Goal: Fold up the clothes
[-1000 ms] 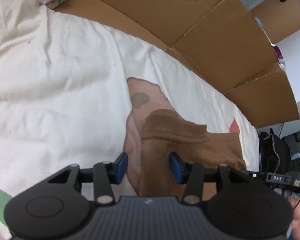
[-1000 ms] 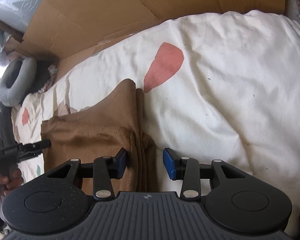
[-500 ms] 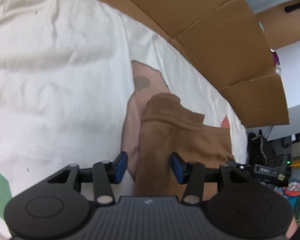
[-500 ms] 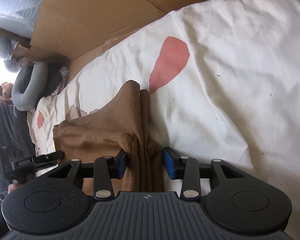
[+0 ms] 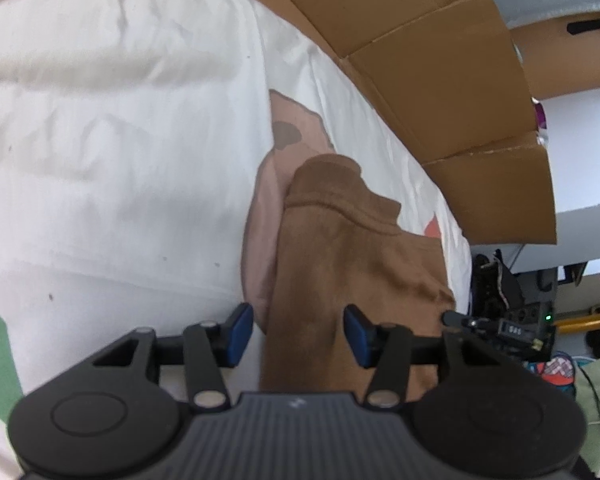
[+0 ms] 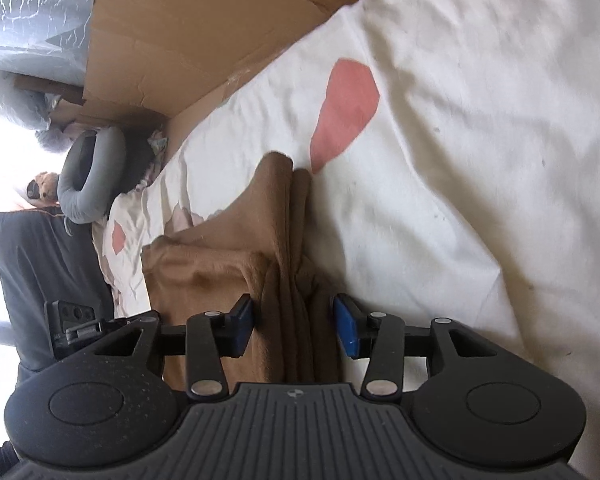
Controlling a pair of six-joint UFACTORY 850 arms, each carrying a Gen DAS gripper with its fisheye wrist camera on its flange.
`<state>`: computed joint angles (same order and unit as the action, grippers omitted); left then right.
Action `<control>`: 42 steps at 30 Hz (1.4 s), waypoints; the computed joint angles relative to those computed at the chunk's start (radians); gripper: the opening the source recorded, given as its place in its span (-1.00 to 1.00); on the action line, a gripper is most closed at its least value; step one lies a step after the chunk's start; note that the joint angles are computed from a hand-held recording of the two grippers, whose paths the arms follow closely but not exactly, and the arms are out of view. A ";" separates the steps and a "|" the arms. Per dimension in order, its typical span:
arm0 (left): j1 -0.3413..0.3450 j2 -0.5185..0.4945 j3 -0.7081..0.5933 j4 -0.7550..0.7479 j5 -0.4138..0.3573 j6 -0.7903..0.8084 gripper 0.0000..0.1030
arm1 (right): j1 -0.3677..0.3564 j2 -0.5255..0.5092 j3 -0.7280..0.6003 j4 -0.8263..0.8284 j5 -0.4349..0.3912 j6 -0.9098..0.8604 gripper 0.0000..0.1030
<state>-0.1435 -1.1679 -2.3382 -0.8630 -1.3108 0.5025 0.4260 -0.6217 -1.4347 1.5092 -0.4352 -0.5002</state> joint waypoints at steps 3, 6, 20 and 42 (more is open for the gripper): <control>0.000 -0.002 0.004 -0.024 0.006 0.002 0.07 | 0.002 -0.011 -0.002 0.060 -0.009 -0.061 0.06; 0.001 -0.016 -0.009 -0.051 -0.008 0.009 0.05 | 0.003 -0.029 -0.027 0.056 -0.022 -0.070 0.06; -0.008 0.003 0.007 -0.072 0.022 0.100 -0.49 | 0.012 -0.022 -0.058 0.049 0.000 -0.123 -0.24; -0.030 0.033 0.067 -0.109 0.086 0.102 -0.83 | 0.033 -0.064 -0.089 0.017 0.035 -0.058 -0.54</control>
<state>-0.1736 -1.1349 -2.2714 -0.9719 -1.2250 0.6041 0.4591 -0.6854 -1.5240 1.5259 -0.3997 -0.5581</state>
